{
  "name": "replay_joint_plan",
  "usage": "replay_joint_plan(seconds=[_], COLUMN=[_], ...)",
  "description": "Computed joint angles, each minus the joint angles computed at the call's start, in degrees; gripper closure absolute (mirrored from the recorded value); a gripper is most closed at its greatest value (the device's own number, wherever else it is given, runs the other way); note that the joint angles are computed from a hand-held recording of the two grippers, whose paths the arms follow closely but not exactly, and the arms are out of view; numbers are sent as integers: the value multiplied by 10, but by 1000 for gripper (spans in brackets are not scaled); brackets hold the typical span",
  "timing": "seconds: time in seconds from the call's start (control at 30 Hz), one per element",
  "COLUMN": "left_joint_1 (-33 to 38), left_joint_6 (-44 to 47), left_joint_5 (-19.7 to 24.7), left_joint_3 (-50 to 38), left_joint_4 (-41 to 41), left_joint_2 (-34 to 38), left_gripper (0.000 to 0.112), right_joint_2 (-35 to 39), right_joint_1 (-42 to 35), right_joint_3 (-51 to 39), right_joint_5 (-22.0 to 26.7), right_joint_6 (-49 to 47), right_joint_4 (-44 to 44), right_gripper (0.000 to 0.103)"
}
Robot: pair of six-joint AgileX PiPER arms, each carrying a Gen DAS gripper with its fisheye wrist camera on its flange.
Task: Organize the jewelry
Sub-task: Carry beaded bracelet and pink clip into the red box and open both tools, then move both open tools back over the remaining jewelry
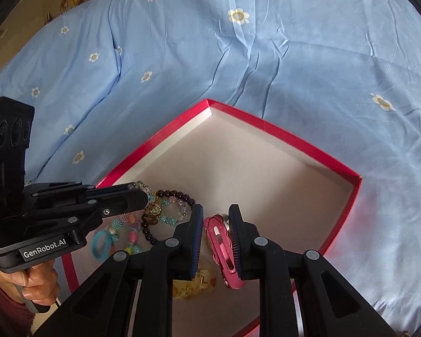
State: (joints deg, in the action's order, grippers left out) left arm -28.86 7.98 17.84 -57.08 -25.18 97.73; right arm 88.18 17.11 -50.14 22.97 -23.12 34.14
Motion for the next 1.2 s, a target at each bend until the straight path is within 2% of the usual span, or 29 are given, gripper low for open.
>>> replay_joint_plan(seconds=[0.17,0.33,0.4,0.6,0.7,0.83,1.0,1.13,1.2], left_joint_1=[-8,-8,-8,-9,-7,-7,-19,-37,-52], left_joint_6=[-59,-59,-66,-92,-89,-107,-158,-213,-238], left_joint_5=[0,0,1,11,10,8,2,-10,-13], left_joint_3=[-9,-11,-11,-14,-9,1,21,50,63], left_joint_4=[62,59,64,88,81,93,134,166,180], left_joint_2=[13,15,15,19,13,1,-28,-64,-82], left_gripper=[106,106,106,106,104,90,81,73,72], right_joint_2=[14,13,13,13,-1,-39,-116,-191,-230], right_joint_1=[5,2,-2,-7,-10,-24,-60,-115,-155], right_joint_3=[1,0,2,9,21,42,86,128,151], right_joint_5=[0,6,9,3,-2,-2,8,36,58], right_joint_6=[-5,-10,-26,-51,-71,-76,-69,-69,-84], right_joint_4=[7,13,31,68,92,105,105,106,115], right_gripper=[85,85,81,79,67,62,56,53,51])
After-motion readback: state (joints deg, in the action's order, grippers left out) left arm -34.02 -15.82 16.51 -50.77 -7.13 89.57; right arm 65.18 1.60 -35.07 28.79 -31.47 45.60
